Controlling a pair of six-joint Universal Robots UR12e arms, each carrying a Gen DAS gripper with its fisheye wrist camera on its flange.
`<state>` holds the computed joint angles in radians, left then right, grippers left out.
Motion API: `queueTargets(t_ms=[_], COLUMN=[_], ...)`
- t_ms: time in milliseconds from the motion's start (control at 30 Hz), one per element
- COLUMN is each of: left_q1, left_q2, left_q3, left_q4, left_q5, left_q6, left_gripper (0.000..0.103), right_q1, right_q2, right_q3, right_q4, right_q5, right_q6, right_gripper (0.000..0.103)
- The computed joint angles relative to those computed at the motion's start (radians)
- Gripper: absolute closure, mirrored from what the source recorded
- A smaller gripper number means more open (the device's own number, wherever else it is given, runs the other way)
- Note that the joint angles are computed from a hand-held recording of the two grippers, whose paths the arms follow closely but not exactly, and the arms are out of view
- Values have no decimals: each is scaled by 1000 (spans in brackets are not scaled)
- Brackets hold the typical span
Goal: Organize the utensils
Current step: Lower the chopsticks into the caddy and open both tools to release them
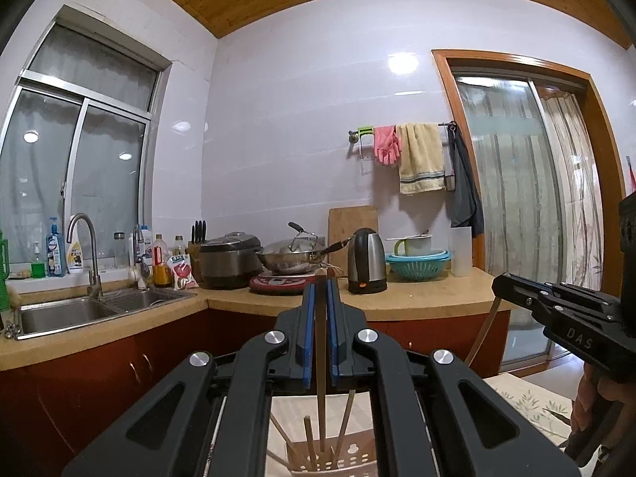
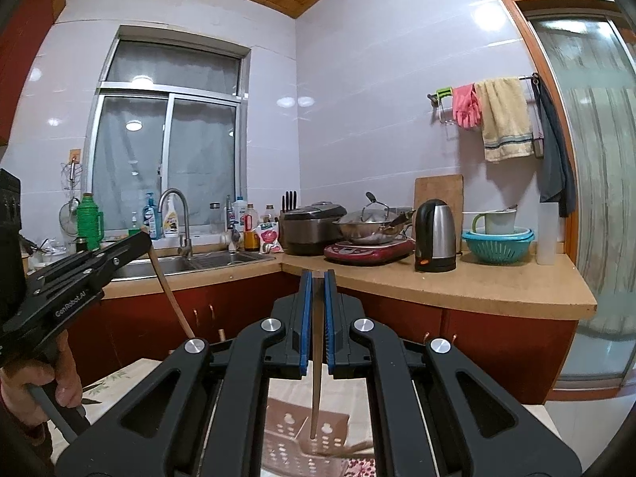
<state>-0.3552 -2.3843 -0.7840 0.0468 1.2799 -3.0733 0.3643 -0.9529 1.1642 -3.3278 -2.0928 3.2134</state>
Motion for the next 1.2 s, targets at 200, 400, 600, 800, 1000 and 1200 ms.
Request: queueTargets(t_ms=[200,400,600,800,1000,1200], left_q1=[-3,-1,-6,-10,-15,-17], left_q2=[-36,-45,-42,-46,-50,-52], left_q3=[36,31,11,15,22,24], left_q4=[-56,-100,-111,-141,-167,-177], left_q5=[19,25,46,61,77,87], left_q6=[5,6,24,35,50,63], left_gripper=[96,96,96,96,96,95], right_q1=[-17,-15,-15,-14,-13,-10], right_q2=[24,44,49,48,48,48], right_q3=[-6,-10,-5,0,3,3], right_q4=[55,110,138,163,178,181], right_q5=[16,20,19,21,19,12], right_q6=[55,85,111,123,130,130], right_gripper=[97,97,97,96,96,96])
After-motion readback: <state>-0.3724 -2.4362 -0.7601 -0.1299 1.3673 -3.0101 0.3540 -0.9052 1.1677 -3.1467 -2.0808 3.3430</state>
